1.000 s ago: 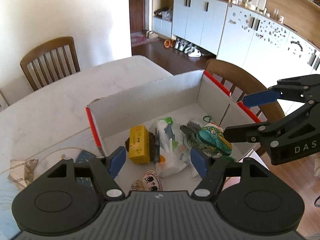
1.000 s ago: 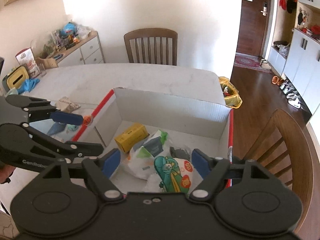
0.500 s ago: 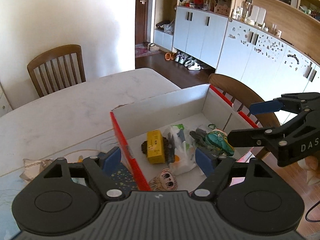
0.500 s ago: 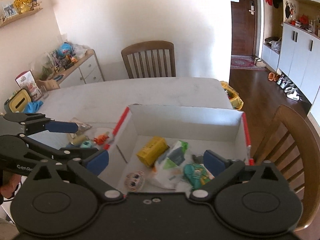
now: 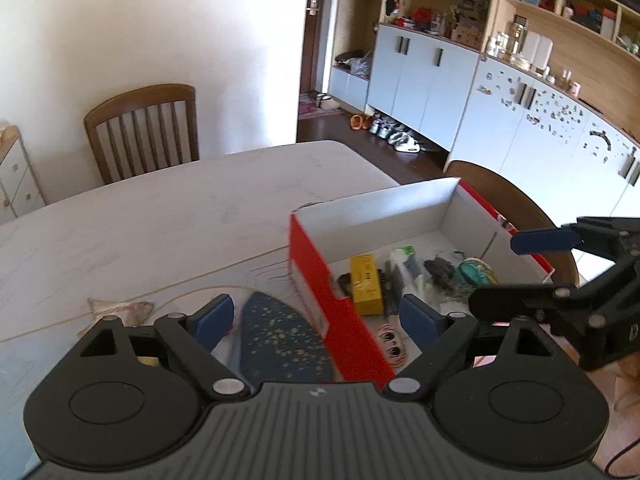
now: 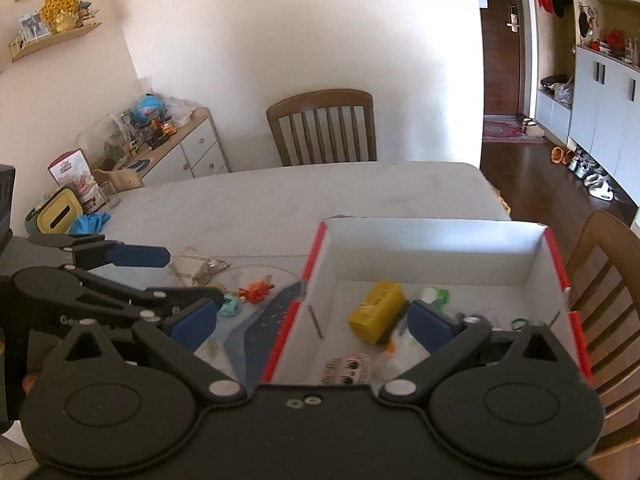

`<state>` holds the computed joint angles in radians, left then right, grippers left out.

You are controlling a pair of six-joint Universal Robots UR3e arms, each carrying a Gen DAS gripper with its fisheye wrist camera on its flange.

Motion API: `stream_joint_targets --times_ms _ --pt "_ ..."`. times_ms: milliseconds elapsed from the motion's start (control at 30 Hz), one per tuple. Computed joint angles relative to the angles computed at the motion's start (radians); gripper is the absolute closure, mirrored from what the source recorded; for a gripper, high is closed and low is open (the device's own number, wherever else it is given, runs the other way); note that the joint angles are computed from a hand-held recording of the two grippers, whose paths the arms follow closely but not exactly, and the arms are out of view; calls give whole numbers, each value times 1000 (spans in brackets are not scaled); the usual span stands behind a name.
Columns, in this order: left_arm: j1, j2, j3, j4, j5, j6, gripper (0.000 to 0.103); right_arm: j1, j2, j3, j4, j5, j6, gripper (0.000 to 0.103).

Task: Organize objects
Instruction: 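Move both tools back toward the remaining items on the table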

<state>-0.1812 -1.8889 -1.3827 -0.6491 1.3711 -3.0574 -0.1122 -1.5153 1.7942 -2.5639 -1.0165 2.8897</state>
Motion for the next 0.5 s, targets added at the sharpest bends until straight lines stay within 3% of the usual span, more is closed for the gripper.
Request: stream_joint_targets --times_ms 100,500 --pt "37 29 -48 14 -9 5 1 40 11 -7 -15 -25 27 1" --pt "238 120 -216 73 -107 75 1 237 142 -128 -62 -162 149 1"
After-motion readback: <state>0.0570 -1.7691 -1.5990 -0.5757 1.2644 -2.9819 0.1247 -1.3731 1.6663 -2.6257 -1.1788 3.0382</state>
